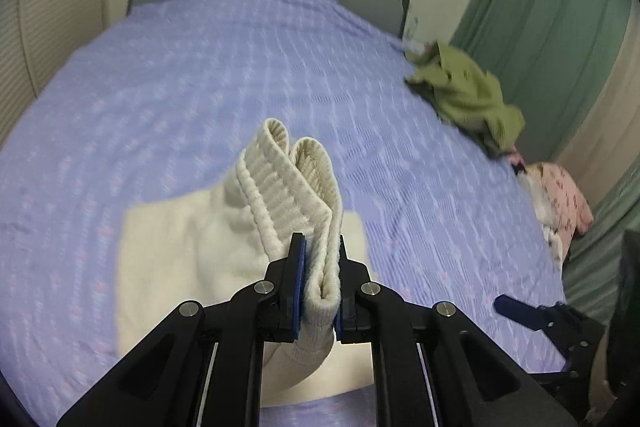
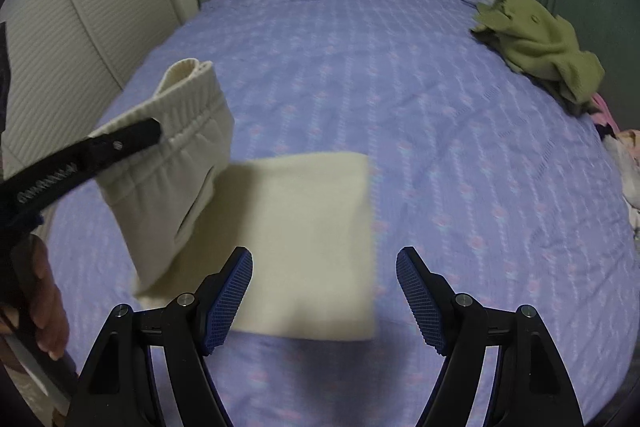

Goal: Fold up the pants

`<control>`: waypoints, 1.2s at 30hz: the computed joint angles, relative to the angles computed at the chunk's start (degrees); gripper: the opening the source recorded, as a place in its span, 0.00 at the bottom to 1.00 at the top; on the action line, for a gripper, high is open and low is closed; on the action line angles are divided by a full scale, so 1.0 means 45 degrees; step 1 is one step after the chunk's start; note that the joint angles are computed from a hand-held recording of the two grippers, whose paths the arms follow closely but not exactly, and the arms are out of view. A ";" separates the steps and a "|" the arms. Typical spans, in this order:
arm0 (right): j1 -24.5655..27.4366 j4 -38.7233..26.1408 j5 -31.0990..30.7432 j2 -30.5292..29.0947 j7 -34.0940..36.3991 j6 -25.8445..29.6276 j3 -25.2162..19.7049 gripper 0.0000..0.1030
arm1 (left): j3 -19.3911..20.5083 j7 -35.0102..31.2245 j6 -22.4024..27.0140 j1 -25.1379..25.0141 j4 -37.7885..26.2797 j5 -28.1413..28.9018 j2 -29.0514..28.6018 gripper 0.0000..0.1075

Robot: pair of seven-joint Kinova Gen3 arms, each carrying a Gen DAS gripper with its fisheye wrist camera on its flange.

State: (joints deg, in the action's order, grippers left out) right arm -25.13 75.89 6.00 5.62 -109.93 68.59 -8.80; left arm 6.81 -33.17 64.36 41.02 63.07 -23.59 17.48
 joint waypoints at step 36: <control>0.1892 0.0648 -0.3205 0.2392 0.3437 -0.2408 0.0376 0.71 | -0.0199 0.1573 0.2521 0.0169 0.2111 0.0100 -0.0164 0.77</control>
State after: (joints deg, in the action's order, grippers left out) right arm -16.62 78.81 -8.42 16.39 -94.47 57.75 -7.10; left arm 5.92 -26.10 75.70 41.78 72.57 -23.14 16.74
